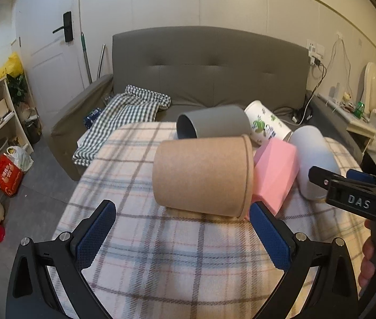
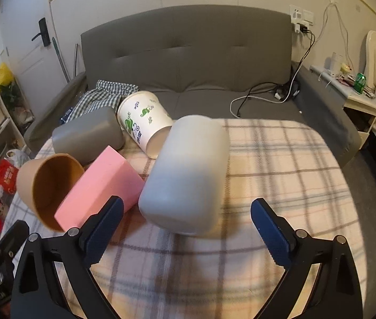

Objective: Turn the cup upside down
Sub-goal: 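Move the right gripper to the white plastic cup lying on its side, then close the right gripper on the white plastic cup and lift it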

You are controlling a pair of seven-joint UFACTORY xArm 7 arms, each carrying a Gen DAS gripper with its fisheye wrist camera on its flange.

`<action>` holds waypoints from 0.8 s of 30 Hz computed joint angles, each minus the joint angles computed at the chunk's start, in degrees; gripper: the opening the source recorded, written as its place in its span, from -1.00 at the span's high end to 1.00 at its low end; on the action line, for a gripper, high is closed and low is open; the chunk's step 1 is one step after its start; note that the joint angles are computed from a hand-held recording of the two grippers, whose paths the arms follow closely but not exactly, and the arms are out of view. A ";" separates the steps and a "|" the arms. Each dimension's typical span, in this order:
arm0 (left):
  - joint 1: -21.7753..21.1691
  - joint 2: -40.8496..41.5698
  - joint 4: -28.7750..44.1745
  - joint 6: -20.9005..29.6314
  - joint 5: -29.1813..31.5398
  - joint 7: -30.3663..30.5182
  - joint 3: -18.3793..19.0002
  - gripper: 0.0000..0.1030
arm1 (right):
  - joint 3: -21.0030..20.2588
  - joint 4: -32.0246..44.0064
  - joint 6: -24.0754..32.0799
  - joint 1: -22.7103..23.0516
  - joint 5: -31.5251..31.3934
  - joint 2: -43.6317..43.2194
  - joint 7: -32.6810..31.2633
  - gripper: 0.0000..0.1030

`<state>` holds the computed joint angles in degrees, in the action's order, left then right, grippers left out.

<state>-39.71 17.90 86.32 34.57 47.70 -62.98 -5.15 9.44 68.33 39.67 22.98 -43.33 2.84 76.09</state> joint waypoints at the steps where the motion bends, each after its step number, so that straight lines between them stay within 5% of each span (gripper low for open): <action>1: -0.08 0.39 0.30 0.23 -0.07 -0.06 0.00 -1.00 | -0.02 0.42 0.24 -0.03 0.13 0.65 -0.50 -0.88; 5: -0.17 1.02 0.36 1.05 -1.49 0.02 -0.22 -1.00 | -0.78 -0.36 -3.31 -0.41 1.73 1.56 -1.29 -0.43; 12: -0.54 -1.79 -2.17 2.33 -2.08 -0.04 -0.83 -1.00 | 0.23 -3.97 -3.65 0.09 3.44 -1.71 -1.41 -0.43; 24: 2.43 -13.15 -11.94 4.42 -1.36 -3.35 -6.71 -1.00 | 9.19 -14.30 2.30 2.21 12.34 -15.34 -2.56 -0.42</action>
